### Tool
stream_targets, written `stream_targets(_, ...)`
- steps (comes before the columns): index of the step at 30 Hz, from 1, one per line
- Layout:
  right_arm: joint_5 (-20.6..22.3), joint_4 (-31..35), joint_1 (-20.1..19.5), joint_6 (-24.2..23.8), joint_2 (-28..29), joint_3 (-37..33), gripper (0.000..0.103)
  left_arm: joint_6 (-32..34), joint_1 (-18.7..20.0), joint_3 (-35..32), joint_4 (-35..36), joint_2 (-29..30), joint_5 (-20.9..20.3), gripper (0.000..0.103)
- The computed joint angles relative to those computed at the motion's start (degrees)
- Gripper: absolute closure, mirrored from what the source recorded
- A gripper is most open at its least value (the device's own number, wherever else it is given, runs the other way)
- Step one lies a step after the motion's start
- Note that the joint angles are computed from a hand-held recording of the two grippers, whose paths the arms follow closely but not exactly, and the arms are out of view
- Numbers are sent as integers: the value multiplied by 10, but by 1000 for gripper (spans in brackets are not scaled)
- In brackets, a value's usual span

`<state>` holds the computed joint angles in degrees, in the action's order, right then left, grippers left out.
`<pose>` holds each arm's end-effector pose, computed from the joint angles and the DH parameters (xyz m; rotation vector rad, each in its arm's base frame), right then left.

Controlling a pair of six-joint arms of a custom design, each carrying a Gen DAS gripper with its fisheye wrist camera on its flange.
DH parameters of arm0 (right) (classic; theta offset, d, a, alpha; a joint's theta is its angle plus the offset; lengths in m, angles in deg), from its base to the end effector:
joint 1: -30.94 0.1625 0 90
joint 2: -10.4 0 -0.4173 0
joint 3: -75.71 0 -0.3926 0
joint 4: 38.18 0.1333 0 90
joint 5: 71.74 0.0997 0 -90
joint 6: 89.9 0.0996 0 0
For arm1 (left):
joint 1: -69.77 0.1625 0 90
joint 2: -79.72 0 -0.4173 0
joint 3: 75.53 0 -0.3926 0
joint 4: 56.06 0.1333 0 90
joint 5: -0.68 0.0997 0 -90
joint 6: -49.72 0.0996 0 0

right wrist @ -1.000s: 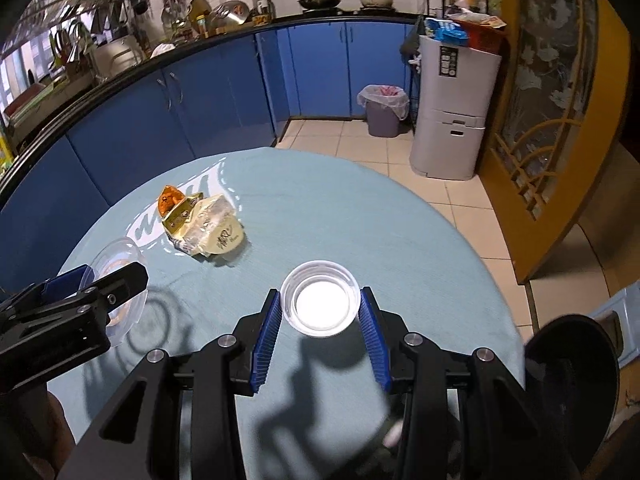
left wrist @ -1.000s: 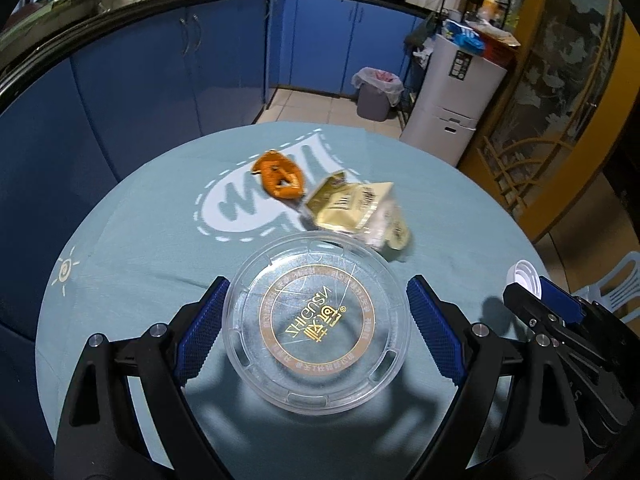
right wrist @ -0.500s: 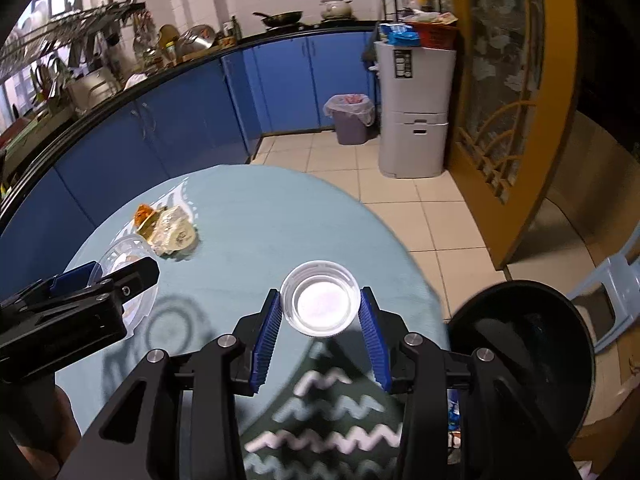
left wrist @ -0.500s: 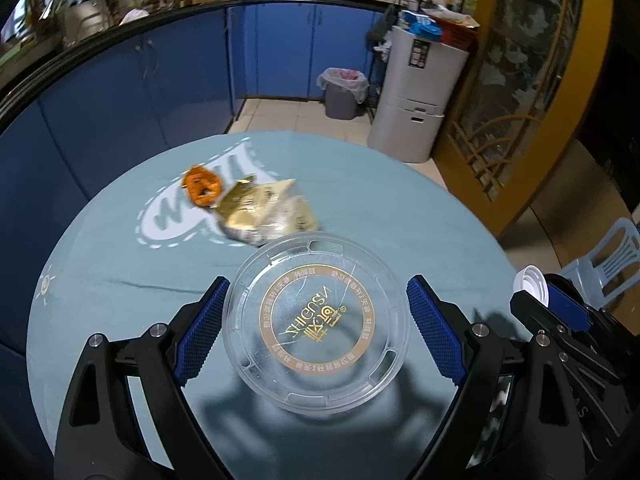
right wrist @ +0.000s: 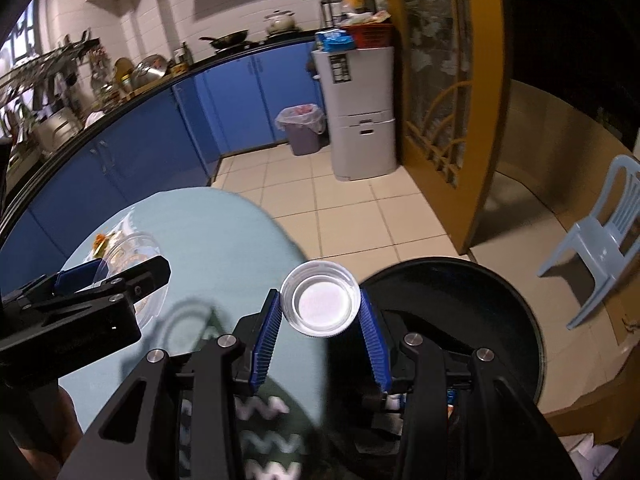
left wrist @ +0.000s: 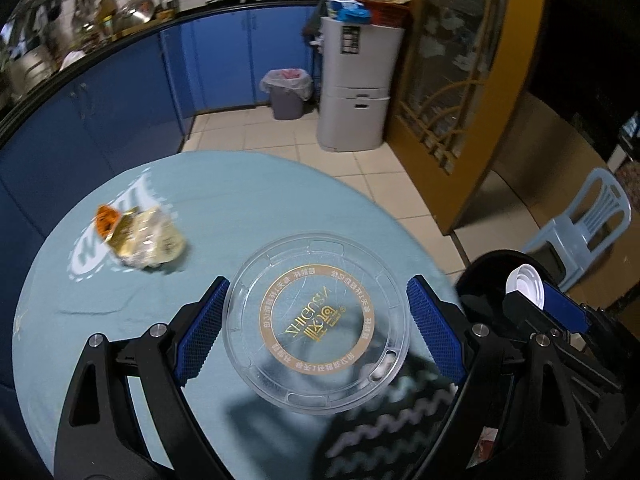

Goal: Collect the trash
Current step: 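Carry the clear lid and white cap over the black bin with both tools, then open both tools to drop the lid and cap into the bin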

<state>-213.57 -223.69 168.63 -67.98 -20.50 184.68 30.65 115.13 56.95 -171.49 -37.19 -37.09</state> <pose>0.4458 -0.3314 -0.0362 0.3590 -2.3671 0.9629 -0.0585 -0.3610 0.3862 0.4209 2.3017 -0.7761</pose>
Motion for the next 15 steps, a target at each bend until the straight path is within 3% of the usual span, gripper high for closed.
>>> stream_targets(8, -14, -37, -16, 19, -29, 50, 64, 14, -31, 11, -49, 61, -28, 15)
stream_targets(15, -41, -50, -28, 36, -43, 77, 64, 31, -36, 9, -103, 127, -58, 15)
